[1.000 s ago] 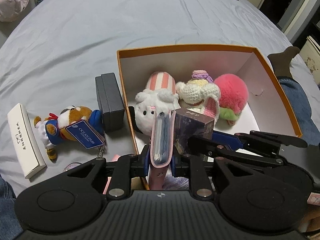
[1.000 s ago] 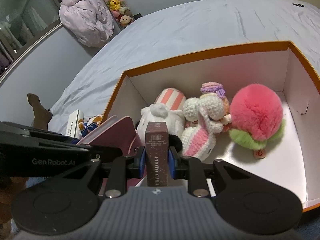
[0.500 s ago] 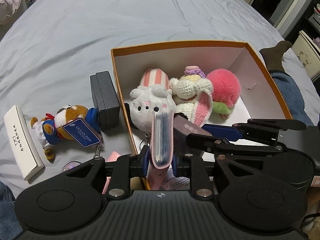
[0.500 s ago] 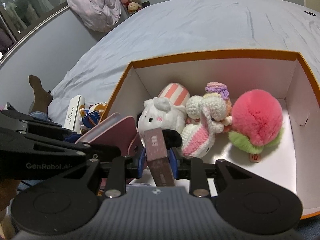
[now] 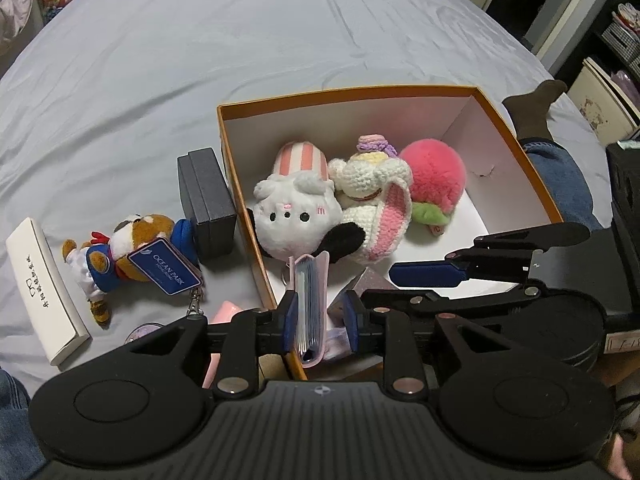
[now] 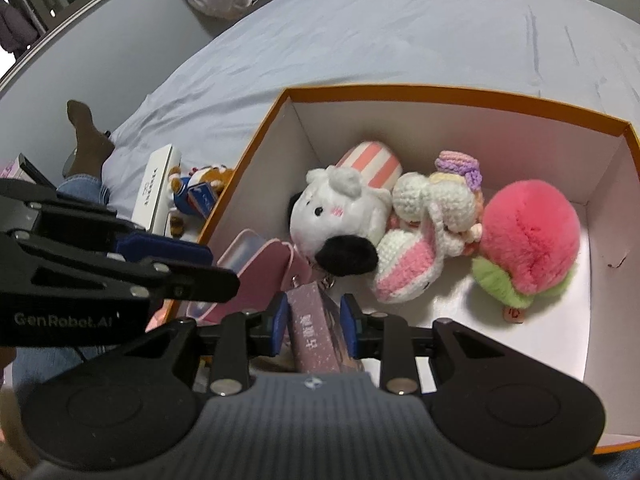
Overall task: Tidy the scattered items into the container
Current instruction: 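Lower the wallet and photo card box into the box and open both grippers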
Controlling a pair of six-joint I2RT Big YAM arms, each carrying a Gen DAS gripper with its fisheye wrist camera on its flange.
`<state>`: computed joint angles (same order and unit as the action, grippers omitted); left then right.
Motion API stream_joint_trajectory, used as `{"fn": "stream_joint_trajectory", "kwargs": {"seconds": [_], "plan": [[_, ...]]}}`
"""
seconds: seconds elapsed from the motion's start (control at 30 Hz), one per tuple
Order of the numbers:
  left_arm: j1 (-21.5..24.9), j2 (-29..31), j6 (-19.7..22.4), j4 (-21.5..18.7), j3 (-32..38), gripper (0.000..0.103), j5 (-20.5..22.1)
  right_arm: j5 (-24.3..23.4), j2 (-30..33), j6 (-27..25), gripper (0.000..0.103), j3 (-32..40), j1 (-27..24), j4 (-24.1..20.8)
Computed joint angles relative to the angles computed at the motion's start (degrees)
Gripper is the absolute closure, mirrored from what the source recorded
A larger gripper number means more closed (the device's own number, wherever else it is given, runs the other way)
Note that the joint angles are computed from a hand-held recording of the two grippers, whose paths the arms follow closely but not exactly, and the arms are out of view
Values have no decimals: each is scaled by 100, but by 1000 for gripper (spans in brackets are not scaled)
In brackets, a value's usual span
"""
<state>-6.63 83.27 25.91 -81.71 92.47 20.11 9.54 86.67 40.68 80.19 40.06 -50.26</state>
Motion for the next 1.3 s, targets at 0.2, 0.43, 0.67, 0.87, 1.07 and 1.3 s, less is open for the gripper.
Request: {"fn": "stream_joint_trajectory", "kwargs": {"seconds": [0.2, 0.43, 0.67, 0.87, 1.07, 1.3], "plan": [[168, -57, 16, 59, -57, 81, 263, -403, 146, -155, 72, 196, -125, -290], [483, -195, -126, 290, -115, 81, 687, -950, 220, 196, 72, 283, -343, -373], [689, -214, -480, 494, -169, 81, 806, -699, 156, 1175, 75, 192, -413, -124], [766, -187, -472, 463, -207, 81, 827, -732, 125, 1968, 75, 44, -402, 287], [795, -154, -468, 423, -262, 81, 881, -1090, 116, 2166, 73, -53, -483, 570], [835, -121, -482, 438, -271, 85, 971, -1249, 51, 1760, 73, -87, -560, 525]]}}
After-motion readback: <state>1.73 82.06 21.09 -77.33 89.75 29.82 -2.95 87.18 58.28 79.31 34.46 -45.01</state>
